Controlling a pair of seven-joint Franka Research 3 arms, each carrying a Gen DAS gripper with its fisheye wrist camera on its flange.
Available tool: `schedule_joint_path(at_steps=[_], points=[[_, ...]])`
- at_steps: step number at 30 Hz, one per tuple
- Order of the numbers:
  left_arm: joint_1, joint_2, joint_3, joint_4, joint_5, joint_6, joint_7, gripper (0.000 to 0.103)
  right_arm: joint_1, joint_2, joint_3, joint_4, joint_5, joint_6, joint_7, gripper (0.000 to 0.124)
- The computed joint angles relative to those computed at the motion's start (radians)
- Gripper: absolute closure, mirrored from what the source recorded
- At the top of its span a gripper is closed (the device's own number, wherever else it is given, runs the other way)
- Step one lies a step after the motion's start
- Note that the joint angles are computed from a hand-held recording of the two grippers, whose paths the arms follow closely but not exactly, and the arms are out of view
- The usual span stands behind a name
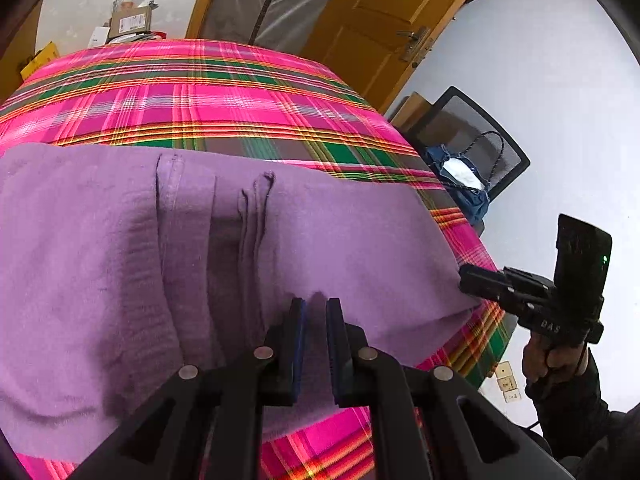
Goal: Fold clothes
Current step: 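Hold the pinched layers with the left gripper while the right gripper moves to the garment's side edge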
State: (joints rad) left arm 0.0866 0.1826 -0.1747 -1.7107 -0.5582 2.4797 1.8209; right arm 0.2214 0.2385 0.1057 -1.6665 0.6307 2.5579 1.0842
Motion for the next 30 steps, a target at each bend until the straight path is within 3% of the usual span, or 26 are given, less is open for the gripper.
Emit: schedule_joint_path(at_steps=[4,13,17,21,30], points=[[0.000,0.008,0.004,0.019,0.016,0.004,-0.007,0.093,-0.003,0.018,0.007,0.025,0.027,-0.004,-0.002,0.103],[0.005,0.168,-0.011,0.235,0.167,0.024,-0.147,0.093,0.004,0.022,0.009,0.025,0.035,0.027,0.038,0.100],[0.024,0.242,-0.027,0.317,0.191,-0.028,-0.203,0.094,0.002,0.023,0.010,0.023,0.041,0.043,0.051,0.098],[0.067,0.234,-0.063,0.298,0.124,-0.020,-0.188,0.096,-0.002,0.027,0.012,0.028,0.046,0.045,0.054,0.097],[0.037,0.089,-0.039,0.119,0.162,0.041,-0.174,0.096,-0.005,0.027,0.016,0.020,0.071,0.099,0.061,0.087]])
